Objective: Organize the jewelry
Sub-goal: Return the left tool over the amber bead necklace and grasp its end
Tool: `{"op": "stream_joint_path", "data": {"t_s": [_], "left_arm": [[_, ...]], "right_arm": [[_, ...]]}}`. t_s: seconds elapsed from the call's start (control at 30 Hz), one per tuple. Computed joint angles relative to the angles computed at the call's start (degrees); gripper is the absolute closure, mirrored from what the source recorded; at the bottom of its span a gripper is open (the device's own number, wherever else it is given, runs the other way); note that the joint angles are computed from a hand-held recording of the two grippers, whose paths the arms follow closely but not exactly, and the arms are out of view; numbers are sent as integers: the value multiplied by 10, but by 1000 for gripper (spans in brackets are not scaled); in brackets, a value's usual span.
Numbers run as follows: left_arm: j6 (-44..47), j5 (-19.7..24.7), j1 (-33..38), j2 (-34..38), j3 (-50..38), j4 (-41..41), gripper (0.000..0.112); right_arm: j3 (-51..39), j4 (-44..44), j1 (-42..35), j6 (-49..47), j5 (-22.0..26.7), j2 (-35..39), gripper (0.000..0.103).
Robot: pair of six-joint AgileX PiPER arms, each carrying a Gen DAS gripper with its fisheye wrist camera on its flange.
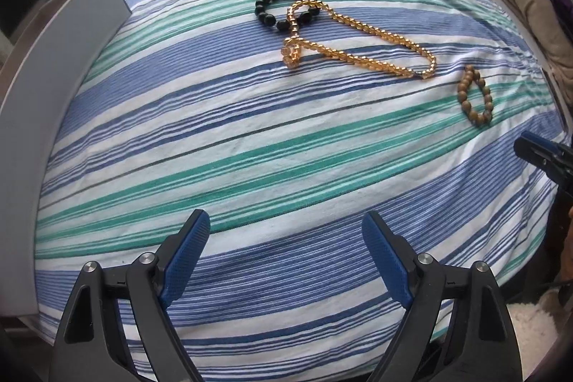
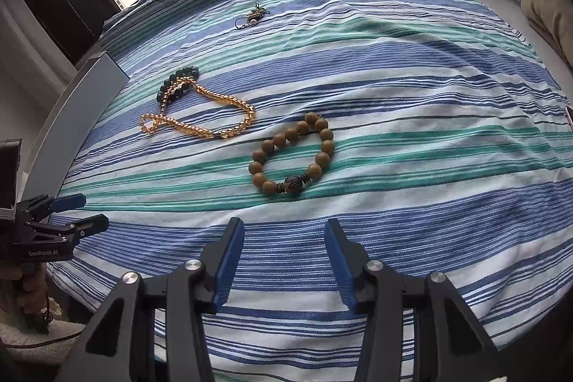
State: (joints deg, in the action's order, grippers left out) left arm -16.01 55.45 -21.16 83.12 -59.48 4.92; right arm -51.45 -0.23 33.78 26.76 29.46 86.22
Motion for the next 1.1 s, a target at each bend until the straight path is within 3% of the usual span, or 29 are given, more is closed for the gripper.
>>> {"op": "stream_joint_path", "data": {"t_s": [0.43, 0.67, 0.87, 1.1], "left_arm": [[2, -13, 6, 7, 0, 16, 25], [207, 14, 158, 88, -111, -206, 25], [251, 30, 123, 196, -228, -204, 23], [196, 6, 78, 276, -296, -125, 23]], "right_arm": [[-15, -1, 14, 9, 11, 18, 56], [-18, -11, 12, 18, 19, 16, 56], [-19, -5, -9, 13, 23, 15, 55], [-64, -26, -18, 31, 47, 53, 50]]}}
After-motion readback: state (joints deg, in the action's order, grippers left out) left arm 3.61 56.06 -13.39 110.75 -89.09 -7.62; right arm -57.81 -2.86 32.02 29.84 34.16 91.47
